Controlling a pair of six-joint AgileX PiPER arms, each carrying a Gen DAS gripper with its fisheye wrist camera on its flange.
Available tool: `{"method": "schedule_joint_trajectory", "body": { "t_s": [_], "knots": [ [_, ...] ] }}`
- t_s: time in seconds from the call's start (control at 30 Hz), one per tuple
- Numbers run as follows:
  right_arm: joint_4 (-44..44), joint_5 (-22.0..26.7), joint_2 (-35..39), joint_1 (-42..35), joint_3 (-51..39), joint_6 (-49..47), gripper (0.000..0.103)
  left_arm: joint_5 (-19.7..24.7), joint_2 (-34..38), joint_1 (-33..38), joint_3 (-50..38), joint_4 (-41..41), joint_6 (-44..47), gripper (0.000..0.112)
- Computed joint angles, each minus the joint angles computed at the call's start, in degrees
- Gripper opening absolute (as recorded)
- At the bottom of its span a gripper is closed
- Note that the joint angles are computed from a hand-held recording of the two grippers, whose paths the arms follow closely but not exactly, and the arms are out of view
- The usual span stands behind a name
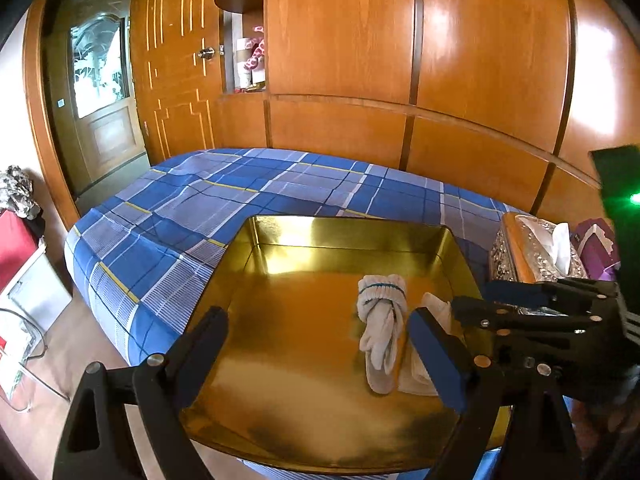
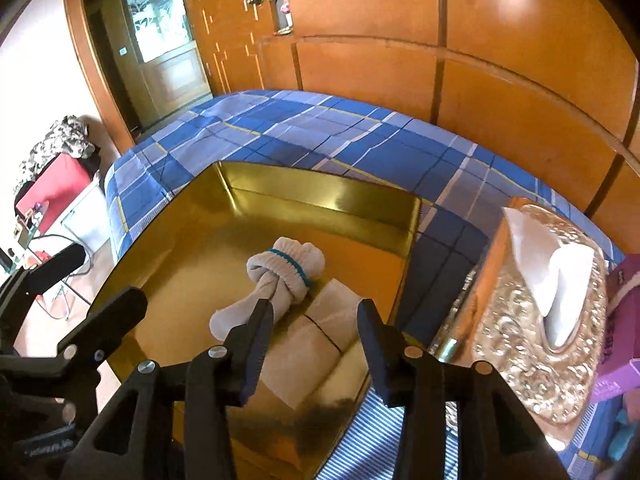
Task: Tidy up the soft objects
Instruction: 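Carry the beige mesh roll into the tray beside the glove, open the right tool, then grasp the white cloth with brown scrunchie with the right tool while the left tool moves to the pile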
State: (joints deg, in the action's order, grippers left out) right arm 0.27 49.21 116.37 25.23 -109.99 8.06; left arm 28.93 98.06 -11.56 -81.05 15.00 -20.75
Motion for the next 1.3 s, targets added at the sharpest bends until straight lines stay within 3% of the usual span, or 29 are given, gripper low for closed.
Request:
{"method": "schedule_joint_trajectory", "body": {
  "t_s": [0.27, 0.5, 0.63, 0.87, 1.03, 1.3],
  "knots": [
    [-4.4, -9.9, -11.8, 0.0, 15.5, 3.9, 0.044, 0.4, 0.9, 0.3, -0.3, -4.4, 3.6, 0.092],
    [-3.4, -16.9, -24.0, -4.7, 29.5, 2.9, 0.044, -0.7, 0.8, -1.3, 0.9, -5.4, 5.9, 0.092],
    [1.1, -19.2, -31.9, -11.1, 37.7, -1.4, 0.044, -0.6, 0.9, -2.1, 1.0, -7.8, 8.4, 0.092],
    [11.4, -17.8, -40.0, -28.3, 46.4, -10.6, 0.044, 0.6, 1.5, -4.2, -0.2, -7.2, 8.2, 0.092],
    [22.3, -14.0, -36.2, -44.1, 47.1, -18.9, 0.044, 1.4, 1.6, -6.0, -1.0, -10.1, 11.7, 0.092],
    [31.2, -7.3, -20.9, -54.1, 34.0, -22.2, 0.044, 1.3, 0.9, -10.2, -1.4, -18.7, 22.6, 0.092]
  ]
}}
